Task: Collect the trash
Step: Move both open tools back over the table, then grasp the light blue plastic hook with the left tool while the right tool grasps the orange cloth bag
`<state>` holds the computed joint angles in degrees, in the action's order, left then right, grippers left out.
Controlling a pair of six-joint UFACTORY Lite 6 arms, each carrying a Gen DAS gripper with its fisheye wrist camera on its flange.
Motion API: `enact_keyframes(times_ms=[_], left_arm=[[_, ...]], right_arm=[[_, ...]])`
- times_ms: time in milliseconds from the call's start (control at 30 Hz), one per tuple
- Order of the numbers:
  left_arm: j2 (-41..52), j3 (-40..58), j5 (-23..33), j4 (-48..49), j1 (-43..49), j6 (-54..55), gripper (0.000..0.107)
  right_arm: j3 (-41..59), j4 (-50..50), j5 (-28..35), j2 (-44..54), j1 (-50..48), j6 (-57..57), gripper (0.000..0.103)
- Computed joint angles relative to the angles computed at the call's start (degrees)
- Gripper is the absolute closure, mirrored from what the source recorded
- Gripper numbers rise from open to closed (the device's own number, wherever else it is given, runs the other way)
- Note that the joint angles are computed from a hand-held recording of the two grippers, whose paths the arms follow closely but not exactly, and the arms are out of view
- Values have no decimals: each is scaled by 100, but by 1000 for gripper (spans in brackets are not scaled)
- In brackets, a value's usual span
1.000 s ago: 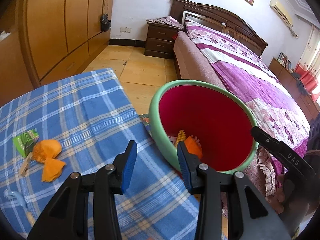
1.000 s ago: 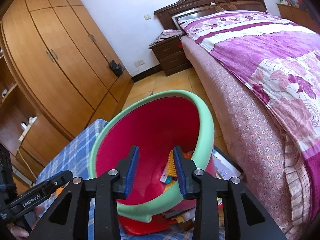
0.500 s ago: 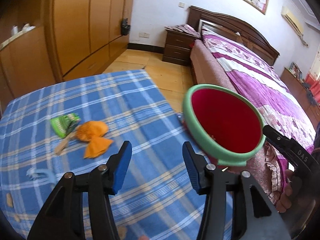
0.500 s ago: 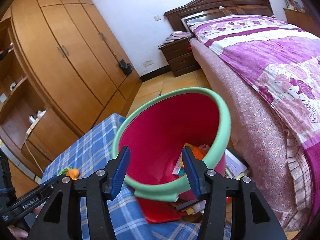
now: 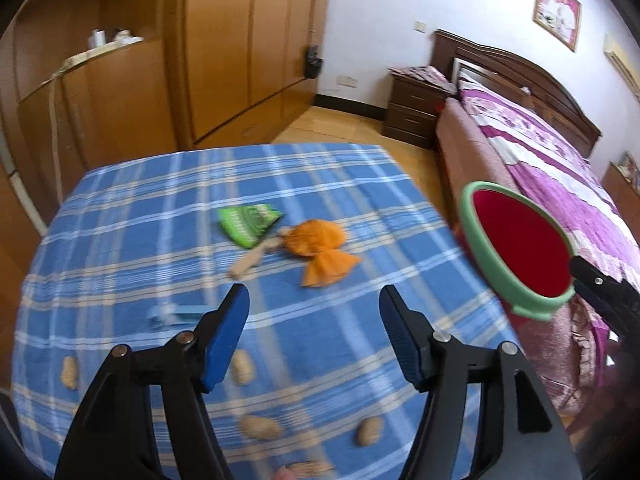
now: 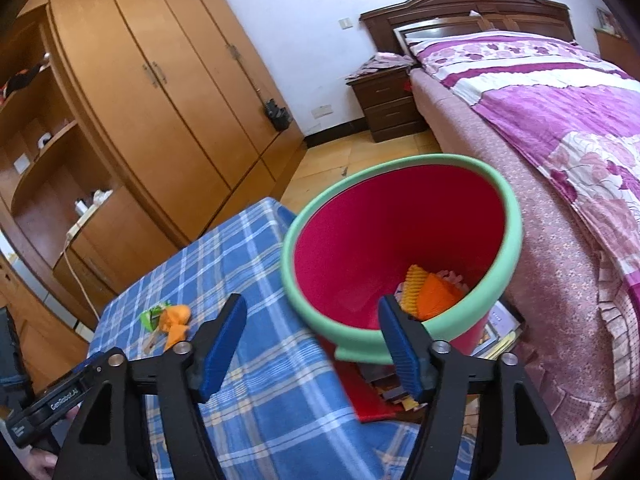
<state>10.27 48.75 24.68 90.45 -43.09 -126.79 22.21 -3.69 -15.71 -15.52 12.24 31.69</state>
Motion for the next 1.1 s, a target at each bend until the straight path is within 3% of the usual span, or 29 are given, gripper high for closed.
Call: enact_keyframes(times_ms=[100, 500, 900, 1100], left_arm=[[-185, -358, -7, 285, 231, -368, 29], [20, -928, -224, 1732, 1113, -1581, 14], [926, -495, -486, 2371, 1655, -1833, 14], [1028, -462, -452, 2687, 1719, -2203, 31]], right_arm=[[76, 660, -3, 132, 289, -550, 33], [346, 2165, 8, 575, 940, -1816, 32], [772, 3016, 44, 1184, 1389, -2555, 32], [1041, 3295, 83, 1507, 1544, -2818, 32]])
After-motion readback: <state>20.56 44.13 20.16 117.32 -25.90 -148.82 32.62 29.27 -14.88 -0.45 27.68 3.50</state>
